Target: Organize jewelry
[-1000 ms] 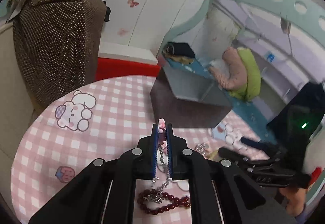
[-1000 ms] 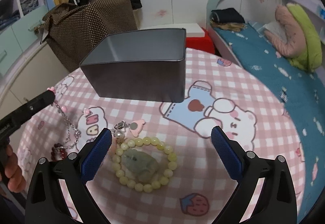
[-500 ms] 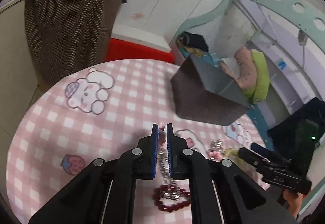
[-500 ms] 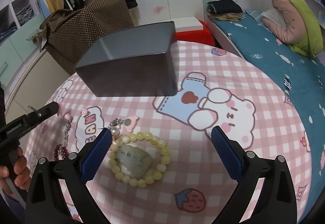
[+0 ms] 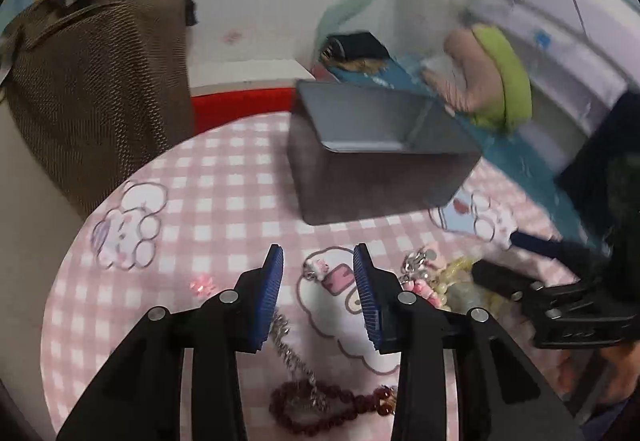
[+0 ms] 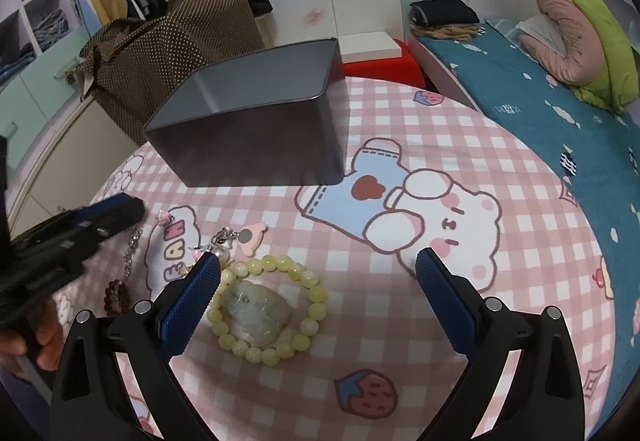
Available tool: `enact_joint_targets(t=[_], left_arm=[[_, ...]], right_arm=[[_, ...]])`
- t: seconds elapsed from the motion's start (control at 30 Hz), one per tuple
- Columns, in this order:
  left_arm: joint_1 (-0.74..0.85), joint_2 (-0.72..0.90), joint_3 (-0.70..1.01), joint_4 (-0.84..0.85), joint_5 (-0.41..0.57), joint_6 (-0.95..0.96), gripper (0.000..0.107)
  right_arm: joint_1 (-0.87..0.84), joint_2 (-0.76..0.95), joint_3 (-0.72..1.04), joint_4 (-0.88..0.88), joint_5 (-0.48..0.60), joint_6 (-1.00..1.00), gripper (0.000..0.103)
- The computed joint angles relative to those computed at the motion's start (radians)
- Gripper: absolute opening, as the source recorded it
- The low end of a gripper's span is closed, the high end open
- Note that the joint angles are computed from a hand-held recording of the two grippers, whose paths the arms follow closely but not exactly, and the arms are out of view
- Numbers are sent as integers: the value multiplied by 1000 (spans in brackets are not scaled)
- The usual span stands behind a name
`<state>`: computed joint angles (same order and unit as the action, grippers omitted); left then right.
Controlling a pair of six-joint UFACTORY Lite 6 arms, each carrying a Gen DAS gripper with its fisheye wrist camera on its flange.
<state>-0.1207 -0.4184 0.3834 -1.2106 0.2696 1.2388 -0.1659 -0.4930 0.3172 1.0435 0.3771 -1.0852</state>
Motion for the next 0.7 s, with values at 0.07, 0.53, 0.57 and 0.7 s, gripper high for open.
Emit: enact_joint_targets(t=[0.07, 0.53, 0.57, 0.7], left_arm=[[-31, 55, 23, 26, -27, -18, 34], [-52, -31, -44, -70, -61, 51, 12], [-29, -93, -63, -14, -28, -13, 12], [33, -227, -112, 56, 66, -99, 12]], right_arm=[[-23, -11, -3, 11, 25, -22, 95], [23, -33, -25, -110, -64, 85, 95], [32, -47, -29, -144, -67, 119, 95], [43, -74, -45, -226, -67, 184, 95]])
